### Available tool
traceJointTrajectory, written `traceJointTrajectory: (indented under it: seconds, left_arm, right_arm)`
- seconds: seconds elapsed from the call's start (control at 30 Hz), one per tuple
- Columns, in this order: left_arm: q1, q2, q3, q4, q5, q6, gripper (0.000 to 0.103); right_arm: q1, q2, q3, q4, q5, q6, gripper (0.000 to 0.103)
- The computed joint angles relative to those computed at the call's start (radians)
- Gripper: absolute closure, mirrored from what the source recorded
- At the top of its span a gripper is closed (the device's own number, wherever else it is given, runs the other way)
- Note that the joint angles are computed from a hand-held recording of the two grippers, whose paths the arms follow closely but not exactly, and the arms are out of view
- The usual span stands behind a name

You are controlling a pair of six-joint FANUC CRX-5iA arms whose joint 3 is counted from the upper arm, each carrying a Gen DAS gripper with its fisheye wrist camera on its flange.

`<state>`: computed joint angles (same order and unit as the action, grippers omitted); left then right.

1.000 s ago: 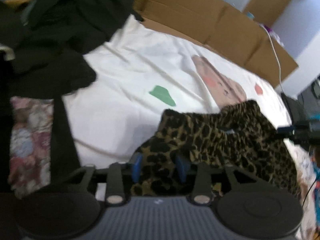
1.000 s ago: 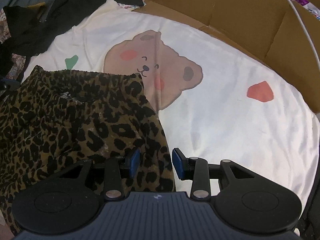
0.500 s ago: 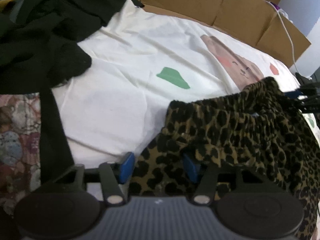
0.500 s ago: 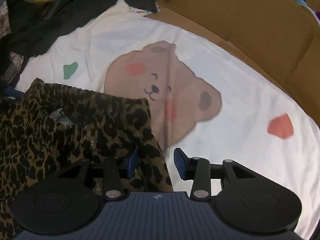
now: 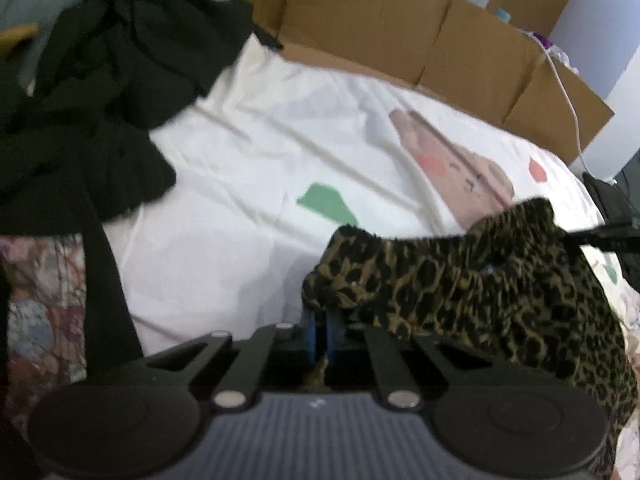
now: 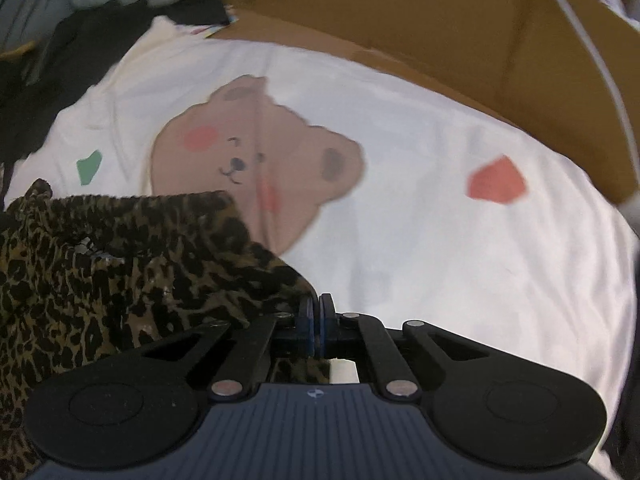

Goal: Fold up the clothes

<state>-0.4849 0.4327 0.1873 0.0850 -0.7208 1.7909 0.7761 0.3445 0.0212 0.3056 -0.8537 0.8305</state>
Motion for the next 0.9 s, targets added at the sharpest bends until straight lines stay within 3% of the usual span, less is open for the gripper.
traceJointTrajectory:
  seconds: [0.2, 0.37, 0.5, 0.67, 0.9]
  left_arm:
    - [-0.038, 0.025, 0.107, -0.020, -0.040, 0.009, 0.098]
    - [-0.064, 0.066, 0.216, -0.027, -0.065, 0.002, 0.098]
    - [-0.080, 0.117, 0.307, -0.043, -0.104, -0.002, 0.098]
    - [-0.084, 0.174, 0.394, -0.086, -0.175, 0.026, 0.098]
    - [-0.055, 0.182, 0.374, -0.104, -0.187, 0.028, 0.098]
  right_arm:
    - [0.017, -0.119, -0.062, 0.041, -0.056, -0.118, 0.103]
    - [0.029, -0.207, -0.140, 0.182, -0.111, -0.252, 0.103]
    - [-0.010, -0.269, -0.195, 0.190, -0.089, -0.328, 0.103]
    - [-0.037, -0.300, -0.249, 0.112, 0.024, -0.296, 0.103]
    - [-0.039, -0.230, -0.216, -0.025, 0.110, -0.140, 0.098]
